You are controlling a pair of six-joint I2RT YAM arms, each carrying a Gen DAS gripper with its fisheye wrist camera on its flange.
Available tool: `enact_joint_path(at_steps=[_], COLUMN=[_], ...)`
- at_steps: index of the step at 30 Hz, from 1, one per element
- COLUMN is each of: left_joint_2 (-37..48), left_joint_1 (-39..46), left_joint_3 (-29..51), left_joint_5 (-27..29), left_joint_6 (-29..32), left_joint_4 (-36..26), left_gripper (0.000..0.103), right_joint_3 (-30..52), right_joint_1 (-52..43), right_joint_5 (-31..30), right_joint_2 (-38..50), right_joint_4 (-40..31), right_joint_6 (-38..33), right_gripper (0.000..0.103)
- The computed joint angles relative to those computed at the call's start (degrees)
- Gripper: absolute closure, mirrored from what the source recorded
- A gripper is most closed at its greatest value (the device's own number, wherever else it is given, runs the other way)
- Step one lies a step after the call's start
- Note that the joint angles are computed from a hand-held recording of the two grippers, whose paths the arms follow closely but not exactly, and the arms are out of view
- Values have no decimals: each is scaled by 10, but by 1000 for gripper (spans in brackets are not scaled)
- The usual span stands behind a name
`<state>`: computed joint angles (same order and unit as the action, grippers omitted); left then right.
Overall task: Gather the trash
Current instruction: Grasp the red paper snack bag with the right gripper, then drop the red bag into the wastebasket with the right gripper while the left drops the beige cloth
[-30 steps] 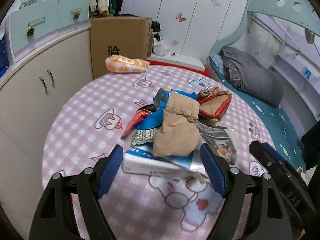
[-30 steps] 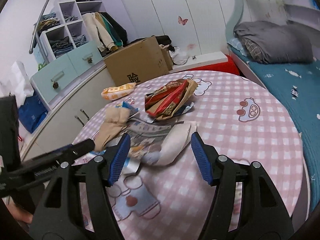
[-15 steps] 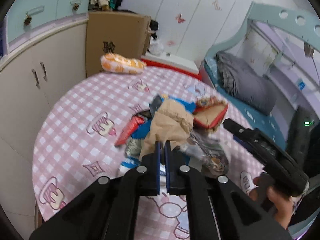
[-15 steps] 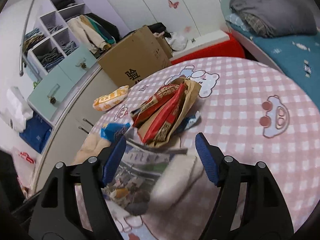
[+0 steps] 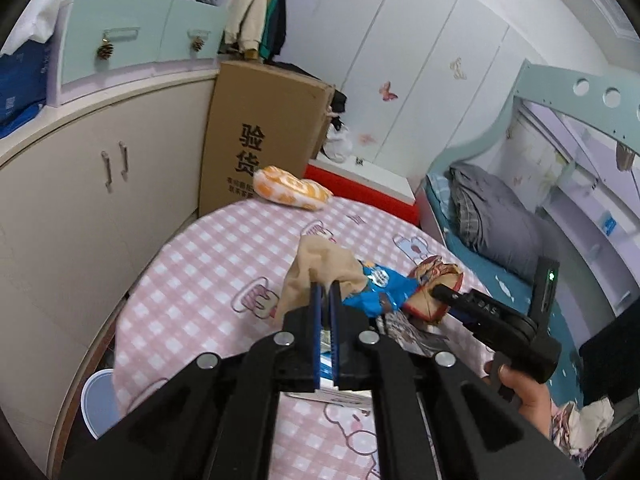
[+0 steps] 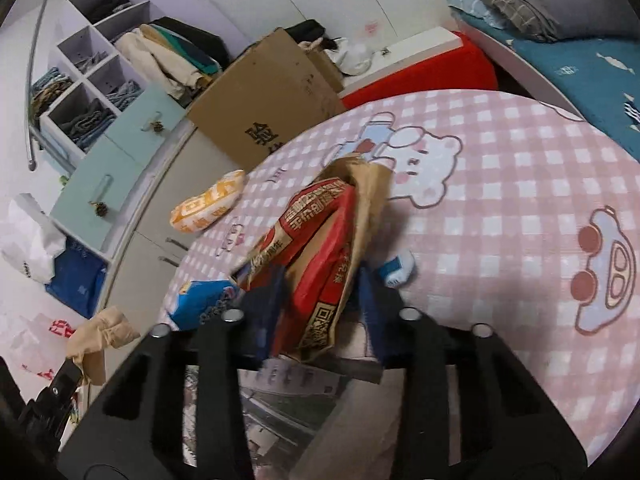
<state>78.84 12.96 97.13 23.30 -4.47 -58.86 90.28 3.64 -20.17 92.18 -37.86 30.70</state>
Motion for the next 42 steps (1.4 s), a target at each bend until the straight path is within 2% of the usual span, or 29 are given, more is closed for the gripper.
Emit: enact_joint_path(at_steps=[2,7,12,15,19,24,28,30,34,39,42], left_joint_2=[-4,-13,-21,-18,1,63,128,160,232,299,327], left_joint_1=[17,71,155,230,340,488,567,594,626,620,598], left_joint_3=[3,10,26,43,64,103,130,136,138,114,79], left_joint_5=[8,40,94,139,199,245,244,229,176,111,66], left_joint_6=[5,20,55,95,162,286,354,372,393,387,371], left_joint_4=[-4,-22,-51,-84,-137,-218,-253,-253,-235,-193,-145], left_gripper=[100,100,100,100,100,99,99,99,99,99,99], right_joint_3=[-7,-20,-20,6,58,114,179,217,345,479,565], right_joint_1=[4,24,75,124,259,428,528,562,610,630,631], right_joint_5=[9,52,138,160,217,284,303,310,305,291,287], right_joint_2=[-18,-77,-151,-174,-161,-75,31,84,231,380,461], right_joint_4=[9,19,22,11,-6,-8,-14,-25,-78,-153,-207], right_joint_6=[-3,-18,-29,-32,-42,-42,-36,-37,-38,-41,-43], right_gripper=[81,81,81,81,81,81,81,81,81,81,81])
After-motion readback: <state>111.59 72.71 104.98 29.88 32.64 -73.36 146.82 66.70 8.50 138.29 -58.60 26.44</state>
